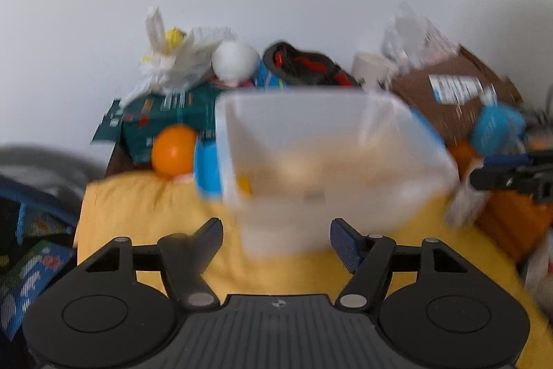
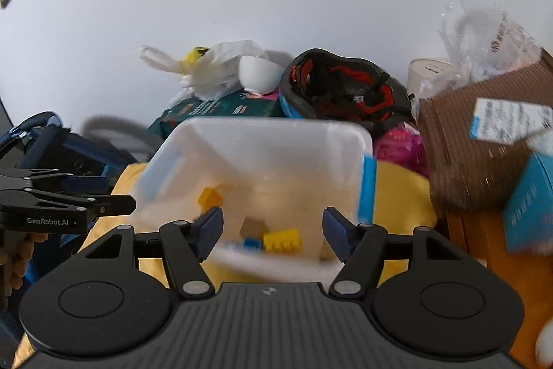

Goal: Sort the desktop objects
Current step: 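Carry the frog piece and yellow brick over the bin and open both tools, then grasp a black car with the left tool while the right tool grasps the small red block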

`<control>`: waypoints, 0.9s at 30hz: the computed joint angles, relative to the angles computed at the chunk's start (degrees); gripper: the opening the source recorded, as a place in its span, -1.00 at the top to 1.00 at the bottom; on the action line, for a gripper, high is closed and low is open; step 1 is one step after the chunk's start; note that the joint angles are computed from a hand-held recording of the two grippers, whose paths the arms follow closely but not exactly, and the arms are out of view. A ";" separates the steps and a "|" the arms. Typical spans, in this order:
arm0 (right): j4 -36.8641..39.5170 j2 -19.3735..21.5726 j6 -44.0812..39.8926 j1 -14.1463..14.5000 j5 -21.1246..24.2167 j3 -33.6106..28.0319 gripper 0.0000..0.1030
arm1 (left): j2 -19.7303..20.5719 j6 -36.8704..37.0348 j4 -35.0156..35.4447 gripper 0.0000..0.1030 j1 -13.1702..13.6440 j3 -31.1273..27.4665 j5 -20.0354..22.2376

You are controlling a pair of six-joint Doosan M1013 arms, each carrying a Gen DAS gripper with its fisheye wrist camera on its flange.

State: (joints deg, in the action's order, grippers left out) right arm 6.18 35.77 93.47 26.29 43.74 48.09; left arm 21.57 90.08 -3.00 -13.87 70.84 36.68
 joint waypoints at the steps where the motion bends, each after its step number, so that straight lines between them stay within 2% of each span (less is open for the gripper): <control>1: -0.33 -2.33 -0.09 0.24 -2.86 4.98 -0.30 | -1.45 -1.02 1.71 -0.40 -0.24 3.52 -1.38; 4: -4.67 -5.94 3.86 1.06 -4.33 14.22 -0.25 | -3.60 -5.23 5.35 -0.40 -0.63 9.85 -1.99; 6: -5.56 -6.91 4.82 1.38 -2.67 17.98 -0.15 | -3.86 -6.61 6.74 -0.40 -0.77 11.85 -0.55; 8: -5.82 -7.35 5.77 1.66 -1.29 20.41 -0.13 | -3.77 -8.11 8.65 -0.40 -0.89 12.80 0.14; 11: -5.89 -7.39 5.34 2.08 -0.73 21.86 -0.13 | -3.37 -10.74 10.96 -0.39 -0.99 12.88 0.41; 13: -5.57 -7.22 4.60 2.29 -0.50 21.98 0.05 | -3.02 -9.72 10.27 -0.39 -1.00 12.59 -0.19; 14: -5.49 -7.07 4.16 2.44 -0.32 21.93 0.23 | -2.60 -9.68 10.73 -0.39 -1.19 12.07 0.34; 15: -5.90 -6.85 4.08 2.67 -0.47 21.63 0.33 | -2.24 -9.82 10.89 -0.39 -1.30 11.55 0.88; 18: -6.99 -5.96 4.19 3.19 -0.44 20.61 0.34 | -1.68 -10.59 10.36 -0.38 -1.58 11.04 1.03; 19: -7.14 -5.74 4.31 3.24 -0.31 20.34 0.35 | -1.48 -10.29 10.06 -0.35 -1.59 10.90 0.93; 21: -7.49 -5.74 4.28 3.25 -0.58 20.60 0.42 | -0.95 -8.56 8.47 -0.10 -1.38 10.44 1.38; 22: -7.53 -5.82 4.36 3.24 -0.85 20.74 0.45 | -0.86 -7.46 7.32 0.09 -1.18 10.37 1.39; 23: -7.11 -6.01 4.04 3.14 -1.22 21.07 0.57 | -0.95 -7.44 7.40 0.26 -1.14 10.53 0.80; 25: -6.85 -6.57 3.94 3.05 -2.37 21.93 0.56 | -1.01 -6.87 7.56 0.36 -1.07 10.56 0.61; 27: -6.06 -7.19 3.54 2.81 -3.17 22.70 0.57 | -1.28 -5.95 6.75 0.36 -0.74 10.80 0.05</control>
